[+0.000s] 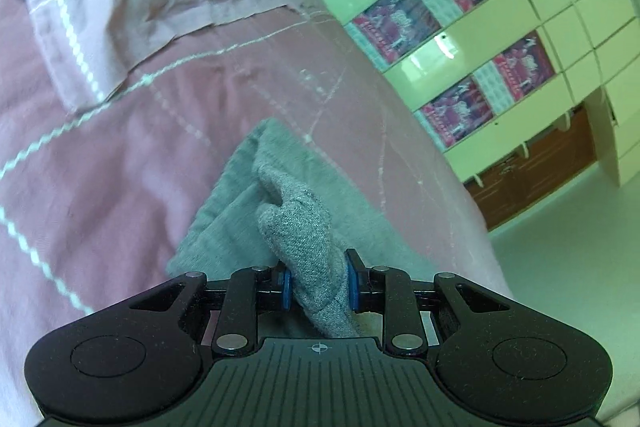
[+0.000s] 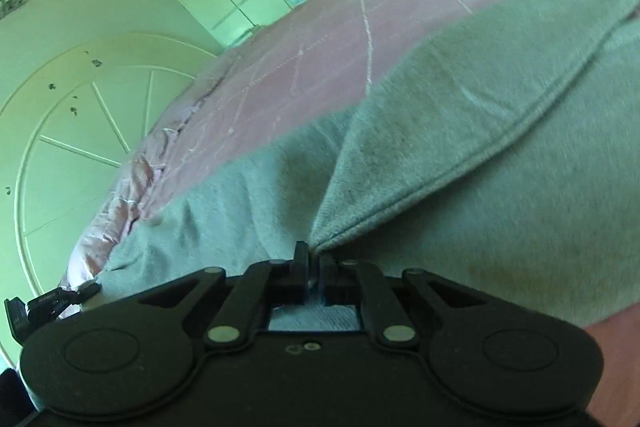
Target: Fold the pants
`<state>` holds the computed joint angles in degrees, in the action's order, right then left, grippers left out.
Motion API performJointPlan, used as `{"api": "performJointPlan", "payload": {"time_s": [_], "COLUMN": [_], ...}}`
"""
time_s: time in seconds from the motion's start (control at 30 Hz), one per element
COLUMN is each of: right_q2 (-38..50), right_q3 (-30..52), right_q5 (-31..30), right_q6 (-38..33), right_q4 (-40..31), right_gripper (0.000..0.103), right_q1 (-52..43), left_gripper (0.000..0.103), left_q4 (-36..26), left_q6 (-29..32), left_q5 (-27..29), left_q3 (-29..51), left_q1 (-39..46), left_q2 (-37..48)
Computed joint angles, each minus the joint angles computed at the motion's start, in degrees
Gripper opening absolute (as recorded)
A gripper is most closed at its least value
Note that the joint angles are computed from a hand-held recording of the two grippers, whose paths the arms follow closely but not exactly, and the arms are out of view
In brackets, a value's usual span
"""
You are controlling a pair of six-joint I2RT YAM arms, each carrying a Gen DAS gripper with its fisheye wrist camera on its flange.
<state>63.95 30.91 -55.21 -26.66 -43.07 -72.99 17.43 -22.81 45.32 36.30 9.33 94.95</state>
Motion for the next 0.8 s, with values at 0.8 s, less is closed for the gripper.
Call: {"api": "performJointPlan", "payload": {"time_s": [0.8], "right_q2": [2.5], "right_q3": [-1.2], "right_q5": [1.3], "right_q6": [-7.0], "right_q4": [-3.9], "right_gripper": [0.000], "right_q1": [-3.0], "left_gripper": [0.026], "left_q4": [-12.5], "left_q6": [17.6], "left_q5": [-3.1], "left_q3": [5.8], "left_q1": [2.3], "left_q2": [2.3]}}
